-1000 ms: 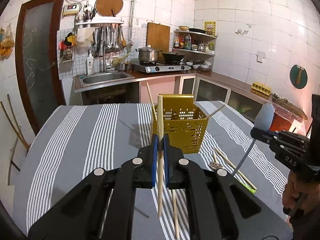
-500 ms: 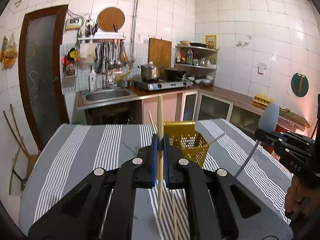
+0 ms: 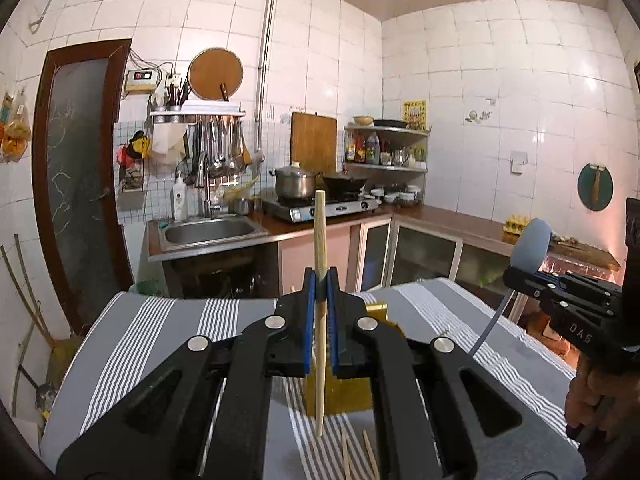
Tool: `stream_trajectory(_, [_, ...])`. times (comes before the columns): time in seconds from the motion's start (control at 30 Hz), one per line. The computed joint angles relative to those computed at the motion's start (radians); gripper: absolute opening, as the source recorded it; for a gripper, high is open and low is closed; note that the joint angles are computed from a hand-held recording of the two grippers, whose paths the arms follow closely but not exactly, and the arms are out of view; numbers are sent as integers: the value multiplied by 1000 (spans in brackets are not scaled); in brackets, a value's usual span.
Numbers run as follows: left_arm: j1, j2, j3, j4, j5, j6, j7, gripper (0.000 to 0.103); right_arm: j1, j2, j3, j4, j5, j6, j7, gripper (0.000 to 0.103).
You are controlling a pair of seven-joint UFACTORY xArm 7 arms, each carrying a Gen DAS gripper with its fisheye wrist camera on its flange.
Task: Organize utensils
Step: 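Lower the chopstick and blue spoon into the yellow holder and open both tools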
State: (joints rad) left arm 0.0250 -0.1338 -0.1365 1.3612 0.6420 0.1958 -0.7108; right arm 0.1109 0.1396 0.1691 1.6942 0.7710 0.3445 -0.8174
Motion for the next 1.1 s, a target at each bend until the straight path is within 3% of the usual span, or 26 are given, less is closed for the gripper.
stream_trajectory(0.23, [-38, 109, 45, 103, -39, -48, 45, 4, 9, 103, 32, 131, -63, -26, 7, 5])
stream_trajectory(0.47, [-90, 199, 119, 183, -55, -68, 48, 4, 31, 253, 33, 304, -257, -24, 175, 5])
stream_trajectory(0.7, [-118, 302, 164, 270, -210, -138, 120, 4, 79, 392, 22, 479, -450, -4, 283, 5])
stream_trajectory(0.77, [-159, 332, 210, 294, -203, -152, 99, 5, 84, 428, 21, 521, -481, 10, 310, 5])
stream_trajectory(0.9, [-139, 397, 170, 355, -326, -141, 218, 5, 87, 495, 19, 604, -522, 61, 349, 5])
stream_trajectory(1.1, [-162, 454, 177, 398, -416, -57, 315, 5, 102, 587, 9, 722, -559, 152, 395, 6])
